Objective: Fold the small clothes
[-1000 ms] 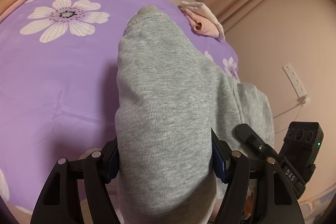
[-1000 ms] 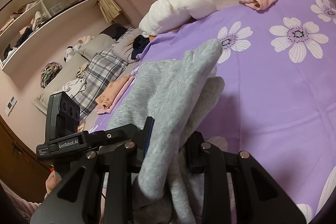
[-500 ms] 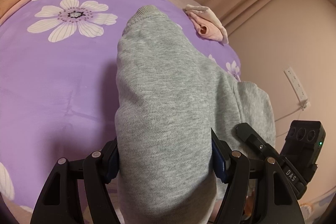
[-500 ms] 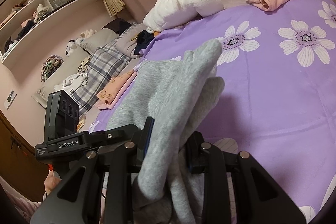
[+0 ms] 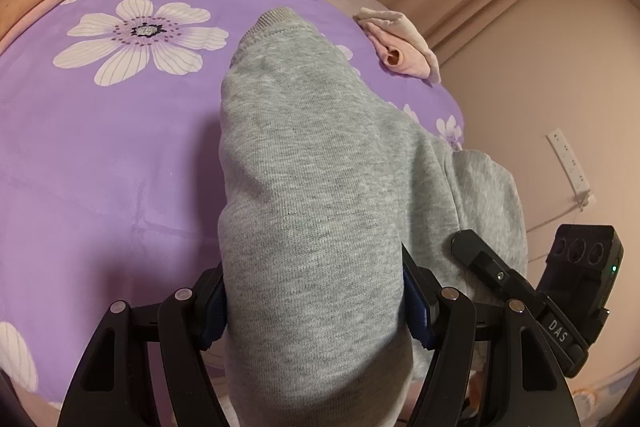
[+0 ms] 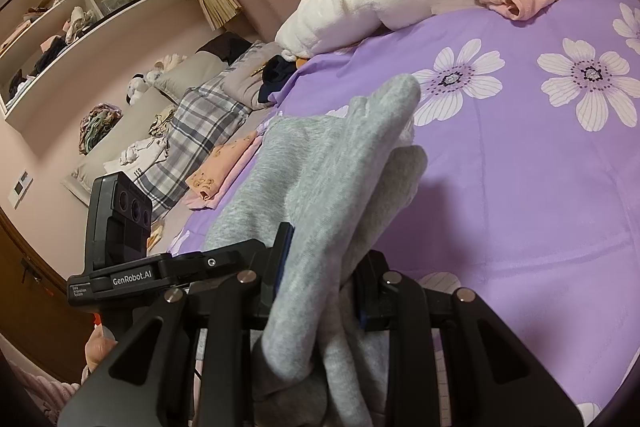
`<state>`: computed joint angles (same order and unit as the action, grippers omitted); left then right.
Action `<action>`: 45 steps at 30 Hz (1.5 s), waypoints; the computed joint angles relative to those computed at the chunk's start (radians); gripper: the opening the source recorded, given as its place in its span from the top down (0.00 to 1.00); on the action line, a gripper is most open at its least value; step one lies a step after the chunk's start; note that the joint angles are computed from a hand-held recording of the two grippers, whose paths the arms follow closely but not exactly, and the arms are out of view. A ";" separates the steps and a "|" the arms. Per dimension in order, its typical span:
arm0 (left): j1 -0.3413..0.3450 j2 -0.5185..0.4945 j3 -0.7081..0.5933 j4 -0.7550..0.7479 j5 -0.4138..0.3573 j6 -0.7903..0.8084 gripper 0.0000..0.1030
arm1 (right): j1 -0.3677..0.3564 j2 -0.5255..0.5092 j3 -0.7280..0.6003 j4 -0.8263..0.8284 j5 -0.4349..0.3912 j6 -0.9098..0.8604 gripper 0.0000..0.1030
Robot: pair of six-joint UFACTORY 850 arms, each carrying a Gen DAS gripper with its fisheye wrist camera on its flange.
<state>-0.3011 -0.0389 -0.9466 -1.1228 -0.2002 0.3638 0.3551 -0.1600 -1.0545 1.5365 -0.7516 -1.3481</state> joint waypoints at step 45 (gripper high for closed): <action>0.011 -0.062 -0.068 0.112 -0.022 -0.091 0.32 | -0.015 -0.147 -0.146 0.034 0.000 0.016 0.74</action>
